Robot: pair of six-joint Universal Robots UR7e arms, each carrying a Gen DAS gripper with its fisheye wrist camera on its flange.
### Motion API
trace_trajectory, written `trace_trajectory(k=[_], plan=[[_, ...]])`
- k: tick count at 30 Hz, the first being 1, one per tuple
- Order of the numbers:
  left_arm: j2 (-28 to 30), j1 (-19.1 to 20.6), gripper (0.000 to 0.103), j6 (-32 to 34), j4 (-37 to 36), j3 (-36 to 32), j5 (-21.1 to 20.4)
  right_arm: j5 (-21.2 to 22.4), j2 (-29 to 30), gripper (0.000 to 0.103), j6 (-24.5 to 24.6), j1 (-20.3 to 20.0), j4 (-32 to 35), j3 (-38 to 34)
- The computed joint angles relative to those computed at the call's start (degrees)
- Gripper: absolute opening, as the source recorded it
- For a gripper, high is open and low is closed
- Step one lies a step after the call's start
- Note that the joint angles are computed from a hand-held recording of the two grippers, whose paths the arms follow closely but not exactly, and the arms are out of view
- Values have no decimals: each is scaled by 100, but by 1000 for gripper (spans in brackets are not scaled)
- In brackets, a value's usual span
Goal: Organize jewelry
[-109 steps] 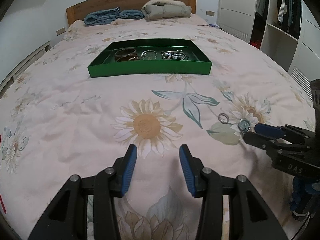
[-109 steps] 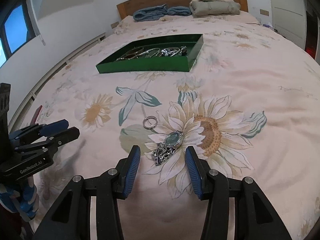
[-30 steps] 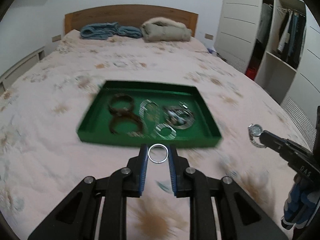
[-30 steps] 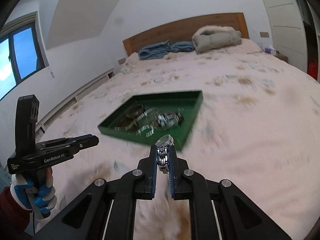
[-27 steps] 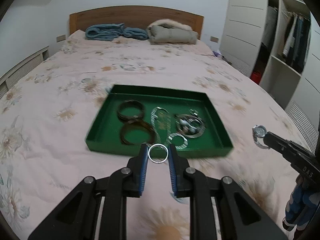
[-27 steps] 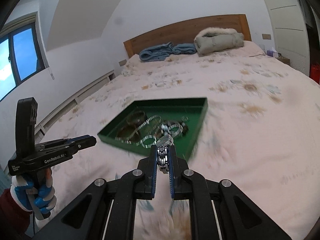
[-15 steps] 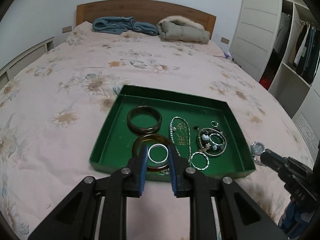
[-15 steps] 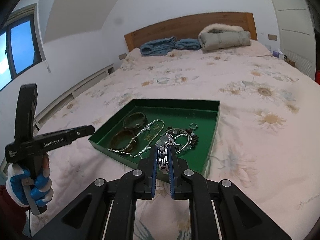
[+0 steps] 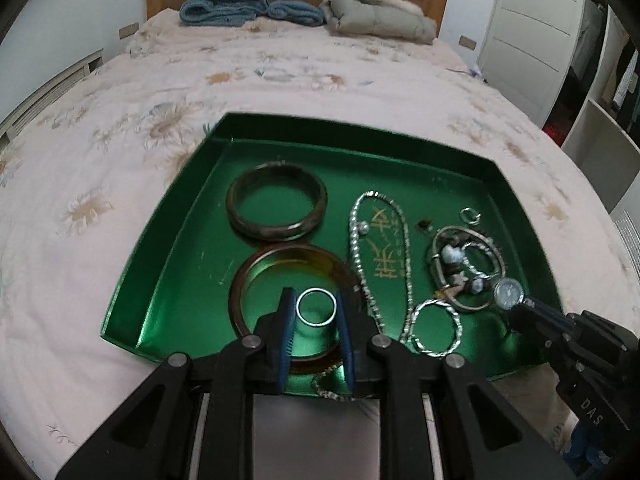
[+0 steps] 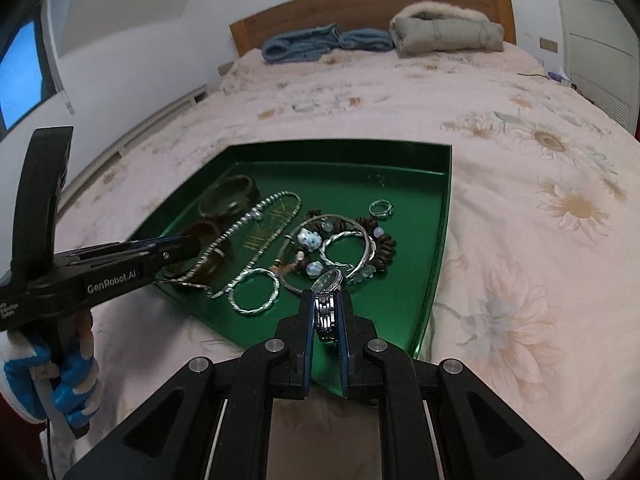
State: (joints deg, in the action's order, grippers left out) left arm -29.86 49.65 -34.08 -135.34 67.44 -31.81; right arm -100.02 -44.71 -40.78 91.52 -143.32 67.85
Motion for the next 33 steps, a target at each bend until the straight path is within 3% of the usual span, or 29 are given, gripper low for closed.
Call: trace_trajectory(k=[10, 12, 13, 17, 20, 26, 33], plan=[[7, -14, 20, -190, 307, -104, 168, -395, 143, 14, -75, 99, -115, -123], [-69, -74, 23, -186, 235, 9, 206, -435, 75, 33, -99, 124, -217, -44], [-118, -119, 24, -183, 183, 87, 242, -433, 33, 37, -113, 134, -280, 6], [-350, -333, 35, -367, 116, 425, 404, -490, -201, 41, -178, 204, -558, 295], [-608, -585, 37, -552, 47, 857, 618, -557, -564, 47, -308, 313, -952, 805], [-1330, -1197, 43, -1792, 548, 1959, 928, -763, -1502, 60, -699, 578, -1993, 2155], [-1977, -1970, 45, -4018, 2394, 2790, 1112, -877, -2674, 68, -750, 784, -2561, 3494]])
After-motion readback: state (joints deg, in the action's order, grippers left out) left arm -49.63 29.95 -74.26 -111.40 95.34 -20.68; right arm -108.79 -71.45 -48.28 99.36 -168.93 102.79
